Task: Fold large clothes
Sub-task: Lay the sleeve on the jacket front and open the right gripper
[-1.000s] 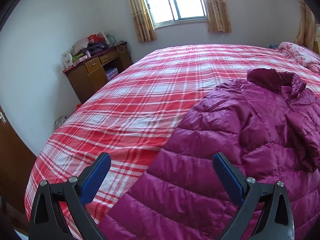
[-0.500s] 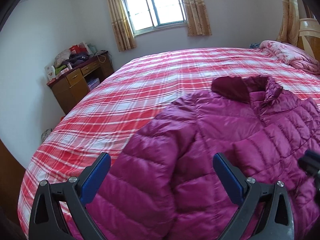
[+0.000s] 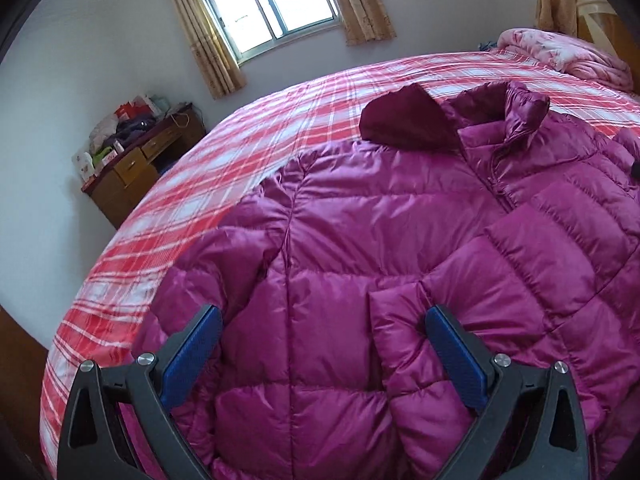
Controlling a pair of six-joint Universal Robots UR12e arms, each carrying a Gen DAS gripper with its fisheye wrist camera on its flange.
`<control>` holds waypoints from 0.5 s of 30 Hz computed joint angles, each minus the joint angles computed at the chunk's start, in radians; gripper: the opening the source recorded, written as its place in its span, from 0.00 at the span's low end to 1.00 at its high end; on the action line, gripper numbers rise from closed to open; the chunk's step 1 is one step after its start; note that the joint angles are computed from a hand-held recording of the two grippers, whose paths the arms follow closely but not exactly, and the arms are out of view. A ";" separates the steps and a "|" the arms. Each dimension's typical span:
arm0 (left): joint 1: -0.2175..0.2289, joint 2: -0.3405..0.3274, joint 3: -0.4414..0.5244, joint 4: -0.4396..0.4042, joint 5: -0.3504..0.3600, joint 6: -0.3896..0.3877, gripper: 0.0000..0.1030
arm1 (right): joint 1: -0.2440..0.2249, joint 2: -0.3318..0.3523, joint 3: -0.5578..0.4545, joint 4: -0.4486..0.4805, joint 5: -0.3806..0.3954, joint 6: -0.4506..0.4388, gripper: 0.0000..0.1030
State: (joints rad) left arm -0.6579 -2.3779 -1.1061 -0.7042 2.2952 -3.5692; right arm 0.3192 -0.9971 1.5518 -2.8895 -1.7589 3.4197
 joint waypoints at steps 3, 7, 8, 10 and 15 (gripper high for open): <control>0.005 0.010 -0.020 0.010 -0.032 -0.014 0.99 | -0.004 0.011 -0.007 0.040 0.018 0.000 0.26; 0.012 0.011 -0.017 -0.014 -0.072 -0.027 0.99 | -0.018 0.015 -0.007 0.045 0.053 0.005 0.26; 0.014 0.013 -0.020 -0.011 -0.082 -0.037 0.99 | -0.022 0.015 -0.006 0.043 0.063 0.009 0.26; 0.017 0.017 -0.029 -0.002 -0.099 -0.048 0.99 | -0.023 0.017 -0.009 0.049 0.069 0.012 0.26; 0.023 0.023 -0.042 0.012 -0.125 -0.061 0.99 | 0.006 -0.014 0.000 0.044 0.009 0.012 0.31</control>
State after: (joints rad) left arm -0.6349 -2.3552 -1.1481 -0.6918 2.1698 -3.6304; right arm 0.3254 -1.0108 1.5518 -2.8451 -1.7499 3.4312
